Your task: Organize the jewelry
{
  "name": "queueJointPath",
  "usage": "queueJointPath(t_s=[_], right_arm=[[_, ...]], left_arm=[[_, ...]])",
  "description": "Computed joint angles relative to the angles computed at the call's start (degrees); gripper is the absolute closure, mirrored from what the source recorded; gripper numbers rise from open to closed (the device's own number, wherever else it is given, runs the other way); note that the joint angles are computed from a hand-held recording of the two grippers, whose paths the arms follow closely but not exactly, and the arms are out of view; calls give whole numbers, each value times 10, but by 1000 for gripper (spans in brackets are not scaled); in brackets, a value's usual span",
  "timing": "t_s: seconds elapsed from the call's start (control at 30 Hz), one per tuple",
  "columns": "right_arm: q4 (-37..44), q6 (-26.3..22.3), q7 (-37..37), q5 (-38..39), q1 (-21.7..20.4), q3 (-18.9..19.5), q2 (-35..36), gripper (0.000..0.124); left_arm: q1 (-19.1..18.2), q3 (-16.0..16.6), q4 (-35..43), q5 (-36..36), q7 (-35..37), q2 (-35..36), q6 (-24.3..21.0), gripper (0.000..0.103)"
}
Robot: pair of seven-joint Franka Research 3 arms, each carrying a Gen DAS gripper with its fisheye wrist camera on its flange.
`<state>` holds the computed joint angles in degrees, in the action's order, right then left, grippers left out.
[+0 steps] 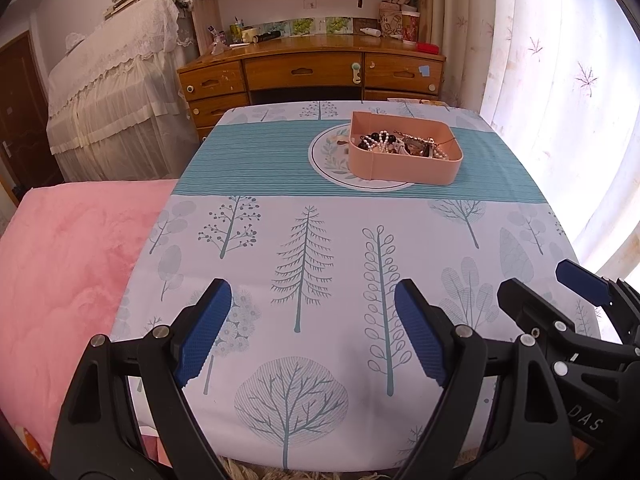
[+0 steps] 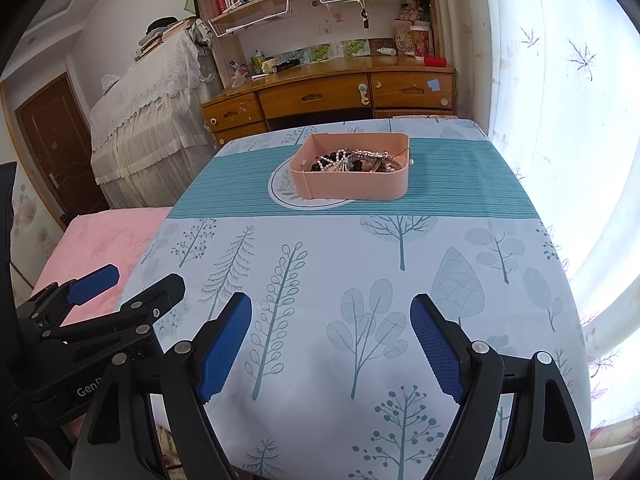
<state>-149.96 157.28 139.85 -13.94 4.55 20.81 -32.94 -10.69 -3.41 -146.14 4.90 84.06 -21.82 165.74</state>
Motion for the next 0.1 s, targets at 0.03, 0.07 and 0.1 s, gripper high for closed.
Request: queueJointPath(t_s=[0.03, 0.07, 0.1], right_arm=[[0, 0, 0, 0, 0, 0, 0, 41], [-1, 0, 0, 0, 1, 0, 0, 41], [0, -1, 0, 0, 1, -1, 0, 41]], left_arm=[[-1, 2, 0, -1, 2, 0, 0, 21], [-1, 3, 0, -2, 3, 0, -1, 21], [-2, 4, -1, -4, 5, 1, 0, 21]])
